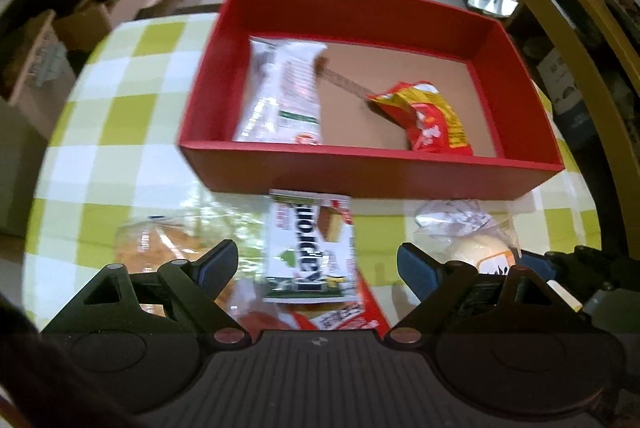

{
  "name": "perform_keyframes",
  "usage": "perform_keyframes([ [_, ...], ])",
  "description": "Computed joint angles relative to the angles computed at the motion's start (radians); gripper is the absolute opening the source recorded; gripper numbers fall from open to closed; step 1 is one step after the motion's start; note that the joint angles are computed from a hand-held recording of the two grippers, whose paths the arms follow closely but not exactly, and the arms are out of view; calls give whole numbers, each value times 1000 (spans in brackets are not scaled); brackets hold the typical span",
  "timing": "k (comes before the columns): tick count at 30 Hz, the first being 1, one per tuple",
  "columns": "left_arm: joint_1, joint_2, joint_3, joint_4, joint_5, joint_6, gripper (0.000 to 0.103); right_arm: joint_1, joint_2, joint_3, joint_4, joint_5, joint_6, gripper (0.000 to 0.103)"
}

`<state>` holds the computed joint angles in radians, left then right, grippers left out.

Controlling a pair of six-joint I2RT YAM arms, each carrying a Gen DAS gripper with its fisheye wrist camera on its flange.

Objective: Organize snacks

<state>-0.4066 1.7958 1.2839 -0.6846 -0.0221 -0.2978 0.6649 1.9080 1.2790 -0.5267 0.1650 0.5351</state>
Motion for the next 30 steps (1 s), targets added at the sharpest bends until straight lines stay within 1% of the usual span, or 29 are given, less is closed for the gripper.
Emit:
perform_keyframes([
  [7,-27,111,64,-8,-40,-28,90,-25,-33,-42,16,-23,-4,64],
  [11,-34,176,102,-34,-49,-31,90,-39,-44,-59,22,-30,-5,64],
  [15,-37,211,121,-55,-70,-37,87,-53,-52,-73,21,-33,-2,64],
  [18,-19,219,129,-59,-61,-48,85,-57,-57,-77,22,-33,-2,64],
  [21,-9,219,135,-58,-63,-51,82,-55,-58,-79,29,-33,-3,64],
  [22,-8,218,134,-56,-65,-50,77,-53,-58,-78,29,-31,-5,64],
  [23,-6,216,134,-53,-71,-40,75,-51,-56,-76,29,-26,-6,64],
  [24,-8,213,131,-49,-72,-33,69,-49,-54,-74,26,-23,-8,64],
  [25,-10,210,131,-48,-69,-27,65,-48,-52,-71,24,-18,-10,64],
  [30,-41,189,117,-48,-132,2,65,-37,-57,-69,35,19,-15,64],
])
